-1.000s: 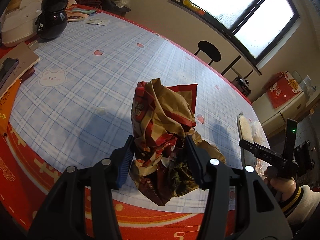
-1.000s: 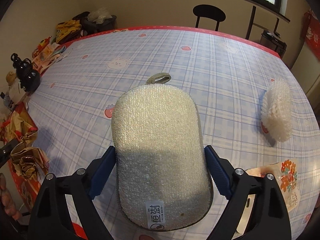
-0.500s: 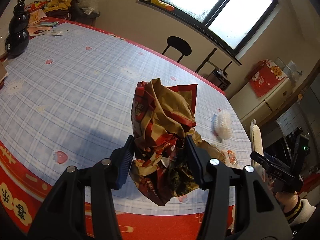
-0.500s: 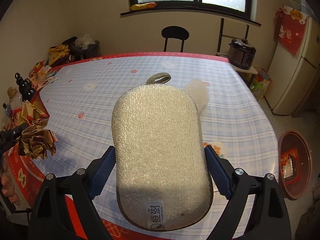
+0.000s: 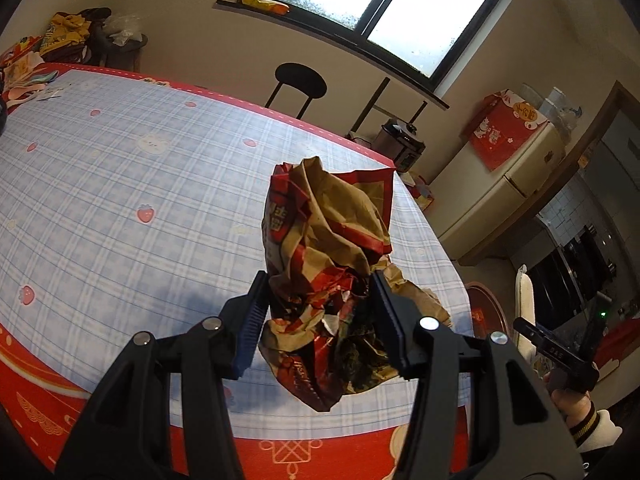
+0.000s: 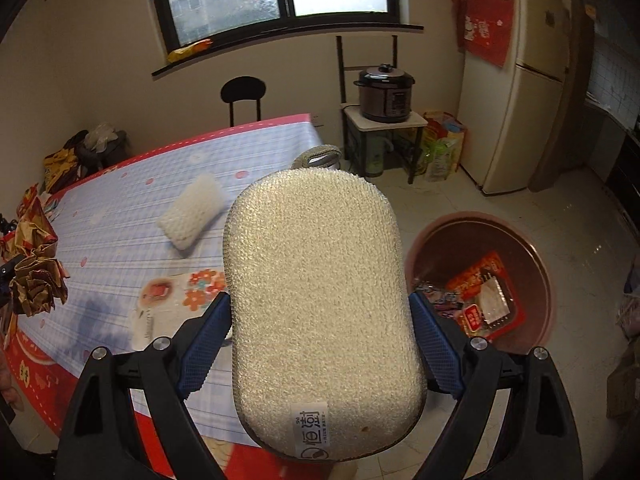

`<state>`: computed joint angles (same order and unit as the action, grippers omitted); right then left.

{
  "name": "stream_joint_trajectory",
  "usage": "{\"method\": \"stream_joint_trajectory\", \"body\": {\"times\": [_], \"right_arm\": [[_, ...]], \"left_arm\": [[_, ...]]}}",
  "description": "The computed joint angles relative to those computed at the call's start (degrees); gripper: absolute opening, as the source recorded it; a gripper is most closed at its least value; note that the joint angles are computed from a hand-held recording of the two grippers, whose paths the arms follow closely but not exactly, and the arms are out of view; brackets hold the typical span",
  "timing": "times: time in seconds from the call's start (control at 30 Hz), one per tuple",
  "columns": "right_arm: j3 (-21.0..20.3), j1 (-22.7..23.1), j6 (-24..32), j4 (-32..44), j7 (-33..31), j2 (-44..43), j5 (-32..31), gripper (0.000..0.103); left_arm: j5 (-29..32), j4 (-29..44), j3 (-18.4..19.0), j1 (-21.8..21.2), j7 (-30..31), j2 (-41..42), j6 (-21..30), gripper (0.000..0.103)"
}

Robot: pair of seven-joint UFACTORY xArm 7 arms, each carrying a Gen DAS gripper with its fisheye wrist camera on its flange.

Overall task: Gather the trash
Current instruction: 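Drop the sponge into the bucket with the right tool while the left holds the bag, then drop the brown paper bag from the left tool into the bucket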

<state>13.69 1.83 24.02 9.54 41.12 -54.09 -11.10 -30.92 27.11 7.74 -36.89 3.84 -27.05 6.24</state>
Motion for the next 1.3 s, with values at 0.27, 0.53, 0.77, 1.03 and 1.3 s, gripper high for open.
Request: {"method": "stream_joint_trajectory", "body": {"times": [0.27,0.53,0.77,1.03,1.3], "right_arm": [[-12.0,-11.5,-0.8,-4.7,-14.7,-3.7,-1.8,0.087],[-19.9,-19.8,-9.8,-0.5,-27.4,10.4,1.4,0.094],[-20.8,-20.1,-10.9,0.4,-31.8,8.2,7.5,0.098],[-20.8,-23.8,-1.7,-3.2,-34.8,-8.8,10.7,0.098],[-24.3,-34.4,15.5,-7.3,-38.4,-28.4,9.5,0.098]], "left_arm": [[4.3,4.4,-10.7,1.4,-11.6,7.8,-3.6,0.053],[14.0,11.3,-17.9,5.0,-20.0,15.0,-1.9,0.053],[16.6,20.3,-20.2,4.2,-19.2,22.7,-0.8,0.053],[15.5,35.5,-25.7,4.0,-11.9,35.9,2.4,0.053],[23.6,58.2,-27.6,-2.3,-10.7,54.9,8.8,0.057]]}}
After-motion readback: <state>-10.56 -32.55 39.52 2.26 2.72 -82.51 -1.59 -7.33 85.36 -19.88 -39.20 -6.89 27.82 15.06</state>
